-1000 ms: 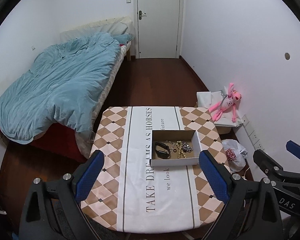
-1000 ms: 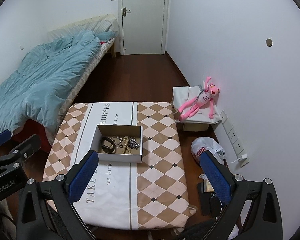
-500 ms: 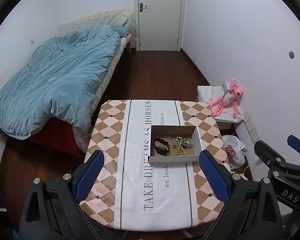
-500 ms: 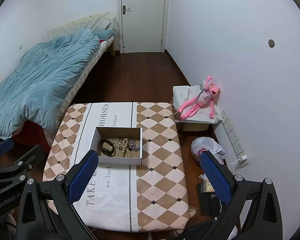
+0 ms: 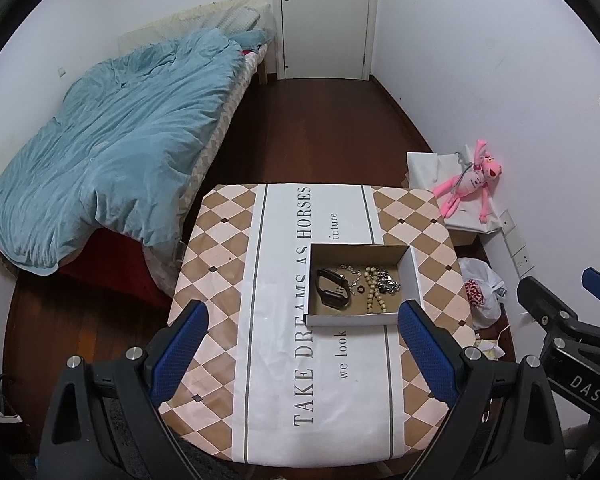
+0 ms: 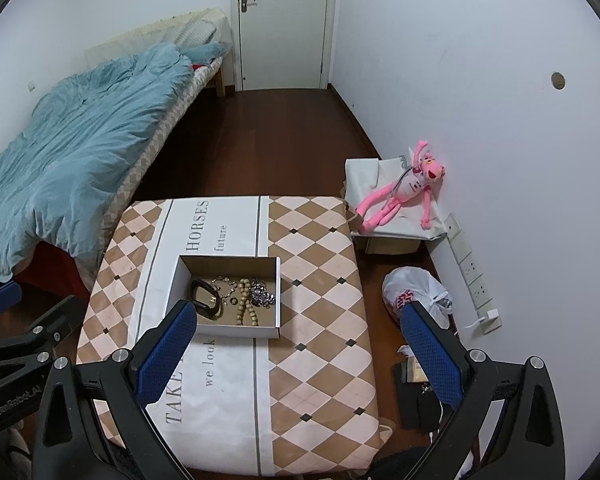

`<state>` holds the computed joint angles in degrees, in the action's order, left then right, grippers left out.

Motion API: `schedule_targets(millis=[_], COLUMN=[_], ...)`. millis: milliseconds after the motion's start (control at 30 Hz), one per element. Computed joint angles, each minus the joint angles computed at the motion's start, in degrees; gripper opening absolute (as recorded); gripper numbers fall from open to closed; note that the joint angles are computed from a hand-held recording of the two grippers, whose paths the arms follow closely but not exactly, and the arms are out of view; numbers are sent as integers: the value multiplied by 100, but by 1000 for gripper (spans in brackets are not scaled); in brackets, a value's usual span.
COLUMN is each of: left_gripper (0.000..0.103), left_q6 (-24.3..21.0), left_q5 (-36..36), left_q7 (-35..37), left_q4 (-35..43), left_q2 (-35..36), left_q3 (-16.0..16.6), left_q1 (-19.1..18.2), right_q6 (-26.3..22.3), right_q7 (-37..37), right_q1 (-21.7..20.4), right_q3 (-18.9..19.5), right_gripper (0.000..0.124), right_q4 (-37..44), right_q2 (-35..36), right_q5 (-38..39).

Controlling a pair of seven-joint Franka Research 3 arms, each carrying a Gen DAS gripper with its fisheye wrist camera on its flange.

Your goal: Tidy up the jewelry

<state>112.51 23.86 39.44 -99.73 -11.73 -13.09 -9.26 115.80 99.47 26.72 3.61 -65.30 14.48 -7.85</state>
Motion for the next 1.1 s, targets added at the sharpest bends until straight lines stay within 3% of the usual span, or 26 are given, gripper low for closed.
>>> schedule_targets(millis=[1100], left_gripper=[97], left_q6=[-78], left_q5=[-192], left_q7=[75], left_q4=[-110], left_q2=[99], left_q3=[72], left_q1=[20], right_q6=[-326], right_q7=[-174], right_q1=[41], right_q3=[-64], right_gripper=[103], right_q4=[218], right_q2=[315], right_q5=[53])
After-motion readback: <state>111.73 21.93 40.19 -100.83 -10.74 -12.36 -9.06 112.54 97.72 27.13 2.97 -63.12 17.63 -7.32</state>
